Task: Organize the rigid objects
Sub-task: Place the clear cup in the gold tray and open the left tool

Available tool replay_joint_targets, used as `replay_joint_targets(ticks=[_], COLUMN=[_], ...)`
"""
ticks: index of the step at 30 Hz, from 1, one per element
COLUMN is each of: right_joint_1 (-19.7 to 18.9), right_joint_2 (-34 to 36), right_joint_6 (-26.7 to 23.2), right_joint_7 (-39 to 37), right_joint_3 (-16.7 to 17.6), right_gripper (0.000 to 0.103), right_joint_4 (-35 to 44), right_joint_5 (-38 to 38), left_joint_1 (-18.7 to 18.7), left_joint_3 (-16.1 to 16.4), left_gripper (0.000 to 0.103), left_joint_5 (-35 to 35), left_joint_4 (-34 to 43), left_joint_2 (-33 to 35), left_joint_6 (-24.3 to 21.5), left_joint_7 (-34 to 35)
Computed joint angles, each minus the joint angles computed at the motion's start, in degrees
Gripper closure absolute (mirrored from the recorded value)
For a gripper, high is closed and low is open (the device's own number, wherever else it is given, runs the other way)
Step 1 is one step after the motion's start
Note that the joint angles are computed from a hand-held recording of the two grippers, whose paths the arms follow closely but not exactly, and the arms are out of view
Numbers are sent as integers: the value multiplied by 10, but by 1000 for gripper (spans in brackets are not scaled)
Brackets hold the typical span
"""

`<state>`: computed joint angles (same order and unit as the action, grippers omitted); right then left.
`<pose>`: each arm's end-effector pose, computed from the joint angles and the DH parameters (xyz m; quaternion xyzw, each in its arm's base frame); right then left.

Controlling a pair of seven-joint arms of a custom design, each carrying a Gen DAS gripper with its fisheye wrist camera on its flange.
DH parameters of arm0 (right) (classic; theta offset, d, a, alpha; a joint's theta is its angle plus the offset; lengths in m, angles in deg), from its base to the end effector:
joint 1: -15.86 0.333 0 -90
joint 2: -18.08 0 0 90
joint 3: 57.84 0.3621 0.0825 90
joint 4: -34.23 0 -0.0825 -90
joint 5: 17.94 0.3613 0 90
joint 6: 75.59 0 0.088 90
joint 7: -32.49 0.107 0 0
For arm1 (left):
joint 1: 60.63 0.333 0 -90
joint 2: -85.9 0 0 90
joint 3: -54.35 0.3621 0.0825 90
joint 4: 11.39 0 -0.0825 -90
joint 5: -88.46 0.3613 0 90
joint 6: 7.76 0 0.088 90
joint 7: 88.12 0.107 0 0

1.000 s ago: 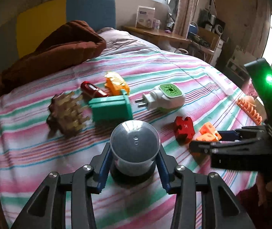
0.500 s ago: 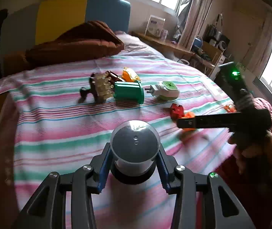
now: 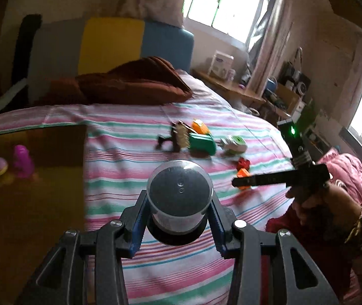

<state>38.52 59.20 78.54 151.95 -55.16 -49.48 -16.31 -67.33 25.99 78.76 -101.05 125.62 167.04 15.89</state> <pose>0.7032 0.3211 0.3630 -0.6439 0.7217 -0.0549 0.2481 0.6826 -0.3351 0.4188 -0.4777 0.7627 -0.4250 0.0973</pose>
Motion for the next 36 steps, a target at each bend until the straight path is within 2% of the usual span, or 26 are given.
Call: replay_joint_targets(ticks=[2, 6, 7, 13, 15, 18, 22, 25, 28, 32, 35, 36], right_joint_1=[4, 4, 6, 12, 12, 13, 14, 15, 19, 21, 19, 19], right_joint_2=[5, 14, 14, 21, 24, 23, 23, 25, 30, 33, 34, 35], right_joint_6=[-6, 5, 6, -9, -9, 0, 7, 8, -2, -12, -13, -14], right_joint_7=[-7, -21, -22, -33, -36, -38, -41, -41, -39, -36, -35, -35], right_joint_3=[-1, 4, 1, -1, 0, -1, -2, -4, -8, -11, -11, -11], right_gripper=[43, 43, 43, 43, 43, 43, 43, 43, 43, 43, 43, 43], right_joint_4=[10, 21, 22, 36, 39, 37, 36, 40, 48, 55, 55, 56], right_joint_5=[-7, -6, -8, -15, -14, -14, -15, -16, -20, -24, -25, -25], left_joint_1=[2, -29, -29, -50, -49, -44, -18, -11, -4, -1, -12, -17], left_joint_3=[13, 93, 103, 200, 220, 242, 233, 234, 231, 236, 261, 269], left_gripper=[59, 59, 59, 59, 59, 59, 59, 59, 59, 59, 58, 54], left_joint_5=[-1, 11, 14, 36, 47, 67, 80, 92, 99, 108, 136, 148], left_joint_4=[-17, -34, -35, -12, 7, 50, 119, 179, 228, 263, 285, 285], left_joint_2=[-14, -37, -38, -32, -22, 1, 36, 67, 94, 112, 122, 122], left_joint_6=[14, 24, 24, -16, -38, -78, -152, -207, -242, -259, -278, -279], left_joint_7=[-9, -65, -77, -186, -219, -259, -290, -311, -325, -348, -377, -388])
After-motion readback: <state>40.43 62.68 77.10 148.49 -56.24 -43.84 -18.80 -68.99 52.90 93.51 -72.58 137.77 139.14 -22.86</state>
